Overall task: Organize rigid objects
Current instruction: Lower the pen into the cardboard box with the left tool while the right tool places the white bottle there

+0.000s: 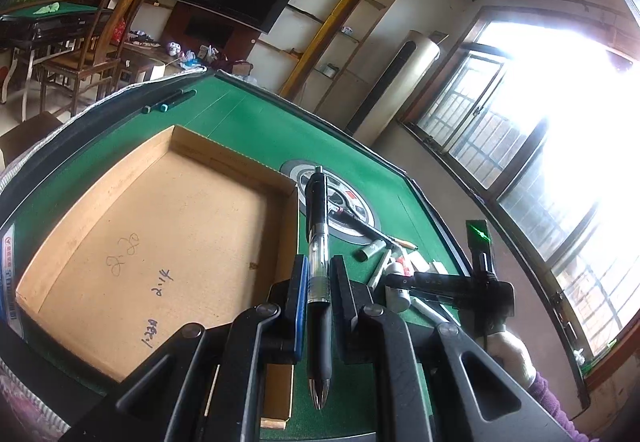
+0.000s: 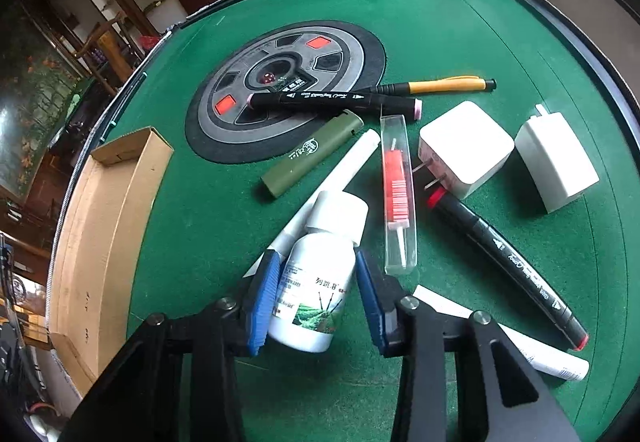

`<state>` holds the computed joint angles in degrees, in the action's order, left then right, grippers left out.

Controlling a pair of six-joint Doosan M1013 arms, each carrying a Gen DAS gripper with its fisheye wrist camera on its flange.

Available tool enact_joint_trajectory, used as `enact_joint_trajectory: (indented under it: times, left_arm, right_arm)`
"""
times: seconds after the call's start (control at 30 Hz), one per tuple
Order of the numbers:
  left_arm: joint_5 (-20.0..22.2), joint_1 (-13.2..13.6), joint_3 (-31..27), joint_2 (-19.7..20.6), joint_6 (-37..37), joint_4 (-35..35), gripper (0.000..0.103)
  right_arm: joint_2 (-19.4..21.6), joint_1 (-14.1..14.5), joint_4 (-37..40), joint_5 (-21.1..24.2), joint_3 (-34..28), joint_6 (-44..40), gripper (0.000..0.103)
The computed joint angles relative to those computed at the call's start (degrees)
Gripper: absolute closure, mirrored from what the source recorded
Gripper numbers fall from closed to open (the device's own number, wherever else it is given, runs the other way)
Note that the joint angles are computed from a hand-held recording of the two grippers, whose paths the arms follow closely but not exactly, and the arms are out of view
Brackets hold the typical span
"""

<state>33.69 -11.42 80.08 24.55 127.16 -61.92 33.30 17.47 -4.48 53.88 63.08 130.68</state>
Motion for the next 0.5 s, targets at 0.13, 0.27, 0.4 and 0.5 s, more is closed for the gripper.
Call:
enact_joint_trajectory:
  times: [0.13, 0.27, 0.4, 0.5]
  left_arm:
    - [2.2, 0.9, -1.5, 0.8, -1.7, 0.5, 0.093]
    - [5.6, 1.7, -4.9, 2.7, -5.9, 3.9, 0.093]
    - [8.4, 1.5, -11.0, 5.8, -11.1, 10.0, 0.093]
    - [11.1, 1.1, -17.3, 9.5, -17.0, 16.5, 0.093]
  right_arm:
    - [-2.8, -0.7, 3.8, -4.0, 3.8, -0.7, 0.066]
    - [-5.4, -1.0, 9.6, -9.0, 6.1, -5.2, 0.065]
    - [-3.1, -1.0, 18.0, -8.1, 1.4, -12.8, 0.065]
    - [1.0, -0.4, 23.6, -5.7, -5.2, -16.6, 0.065]
